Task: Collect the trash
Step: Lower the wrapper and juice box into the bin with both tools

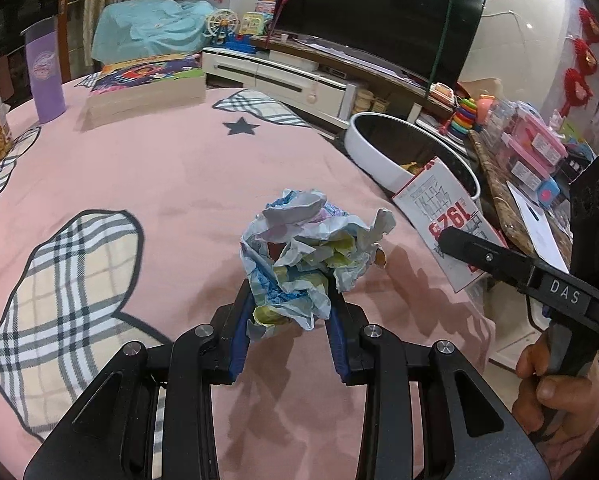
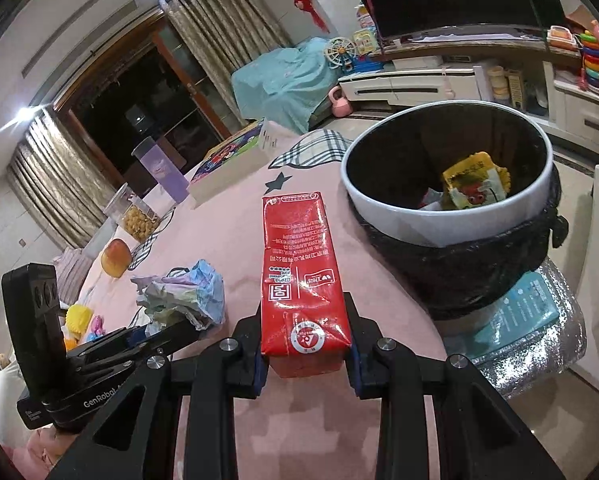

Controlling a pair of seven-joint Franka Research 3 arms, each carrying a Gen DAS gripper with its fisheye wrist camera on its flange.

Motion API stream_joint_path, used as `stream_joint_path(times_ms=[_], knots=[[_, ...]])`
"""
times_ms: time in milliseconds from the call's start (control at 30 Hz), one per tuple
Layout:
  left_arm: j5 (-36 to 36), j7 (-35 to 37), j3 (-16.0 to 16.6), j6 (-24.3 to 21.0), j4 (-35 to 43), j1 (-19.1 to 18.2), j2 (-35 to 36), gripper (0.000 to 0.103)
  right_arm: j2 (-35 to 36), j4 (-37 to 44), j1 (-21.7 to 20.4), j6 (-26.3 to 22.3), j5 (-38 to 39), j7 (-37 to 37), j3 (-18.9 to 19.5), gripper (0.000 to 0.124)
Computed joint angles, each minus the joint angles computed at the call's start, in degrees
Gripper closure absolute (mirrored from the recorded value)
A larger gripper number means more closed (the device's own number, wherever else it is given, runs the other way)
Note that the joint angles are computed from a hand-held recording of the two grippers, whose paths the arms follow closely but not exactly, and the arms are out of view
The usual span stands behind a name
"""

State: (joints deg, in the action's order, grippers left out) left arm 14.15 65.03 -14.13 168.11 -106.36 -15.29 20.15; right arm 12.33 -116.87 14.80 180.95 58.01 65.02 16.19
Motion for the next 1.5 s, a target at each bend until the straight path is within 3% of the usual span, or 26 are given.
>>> stream_joint_path(times_ms=[333, 767, 1267, 1500], knots=[[-0.2, 2.7, -1.1, -1.3, 4.6, -0.8, 2.4, 0.071, -1.6, -0.6, -0.9, 0.5, 4.9, -4.2, 0.5, 0.093], [0.3, 4.3, -0.9, -3.4, 9.8, -2.8, 4.9, 0.071, -3.6, -1.2, 0.1, 0.3, 13.1, -11.4, -2.0, 0.093], [0.2, 6.4, -1.0, -6.5, 15.2, -4.2, 8.1, 0.071, -4.8, -2.2, 1.3, -0.1, 15.9, -12.7, -5.3, 0.093], [0.3, 7.2, -0.7, -8.3, 19.1, -5.3, 10.4, 0.071, -4.7, -2.3, 1.4, -0.1, 12.2, -9.2, -6.4, 0.093]])
